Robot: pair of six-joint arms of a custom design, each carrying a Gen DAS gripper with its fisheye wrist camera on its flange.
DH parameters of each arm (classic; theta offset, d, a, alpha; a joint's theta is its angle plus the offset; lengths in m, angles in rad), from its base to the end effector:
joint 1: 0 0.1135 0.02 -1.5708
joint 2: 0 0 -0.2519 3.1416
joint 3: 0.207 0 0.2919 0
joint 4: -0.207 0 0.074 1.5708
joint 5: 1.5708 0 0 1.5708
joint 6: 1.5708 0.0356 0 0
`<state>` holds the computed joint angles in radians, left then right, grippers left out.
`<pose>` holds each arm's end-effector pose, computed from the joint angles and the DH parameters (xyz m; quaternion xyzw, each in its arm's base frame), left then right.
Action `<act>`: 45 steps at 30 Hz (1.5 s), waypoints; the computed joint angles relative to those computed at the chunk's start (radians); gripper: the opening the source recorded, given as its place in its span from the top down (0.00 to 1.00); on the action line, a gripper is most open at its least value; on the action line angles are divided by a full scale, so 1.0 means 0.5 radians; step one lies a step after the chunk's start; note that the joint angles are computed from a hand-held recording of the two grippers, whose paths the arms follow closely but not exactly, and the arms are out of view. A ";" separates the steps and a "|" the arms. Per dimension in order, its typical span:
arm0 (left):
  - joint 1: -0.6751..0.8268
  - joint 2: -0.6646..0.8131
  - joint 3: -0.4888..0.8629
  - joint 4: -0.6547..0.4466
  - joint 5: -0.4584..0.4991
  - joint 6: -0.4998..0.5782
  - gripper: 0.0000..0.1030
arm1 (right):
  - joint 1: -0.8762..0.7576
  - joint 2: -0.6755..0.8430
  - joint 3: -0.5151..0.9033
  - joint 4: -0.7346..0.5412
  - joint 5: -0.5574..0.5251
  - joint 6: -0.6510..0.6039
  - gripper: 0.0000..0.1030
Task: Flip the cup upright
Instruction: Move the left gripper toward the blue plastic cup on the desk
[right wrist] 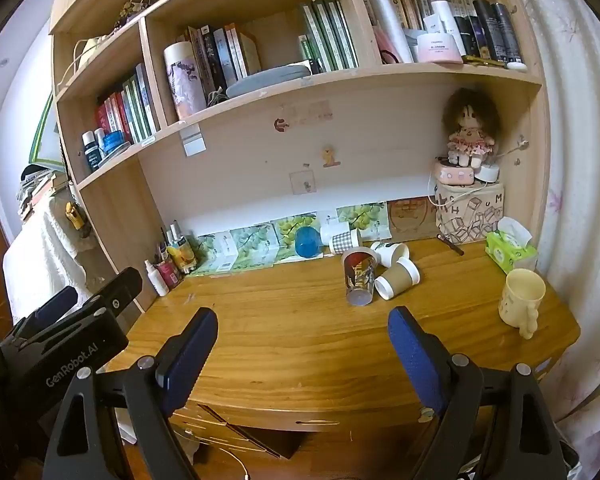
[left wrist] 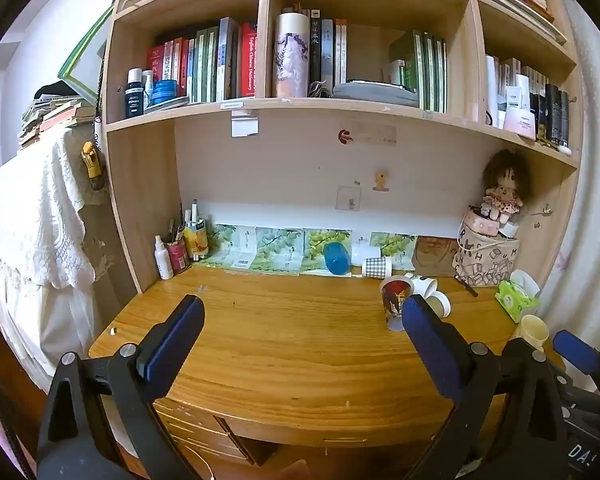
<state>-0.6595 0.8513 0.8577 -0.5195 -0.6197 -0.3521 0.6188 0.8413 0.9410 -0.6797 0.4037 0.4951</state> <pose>0.1936 -0.1240 0.3142 -0.0261 0.8361 -0.0025 0.5479 0.1871 0.1160 0.3309 0.0419 0.8662 0.0965 0.4886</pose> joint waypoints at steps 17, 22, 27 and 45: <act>0.006 -0.042 -0.026 0.040 -0.023 0.029 0.03 | 0.006 0.033 0.007 0.020 0.020 -0.023 0.15; 0.000 -0.014 -0.002 -0.027 -0.031 -0.004 0.03 | 0.025 0.093 0.060 -0.027 0.005 0.009 0.15; 0.009 0.040 0.043 -0.124 -0.005 -0.070 0.03 | -0.022 0.152 0.104 -0.076 -0.086 0.016 0.15; -0.019 0.316 0.171 -0.314 -0.064 -0.280 0.03 | -0.300 0.298 0.141 -0.137 -0.472 -0.127 0.15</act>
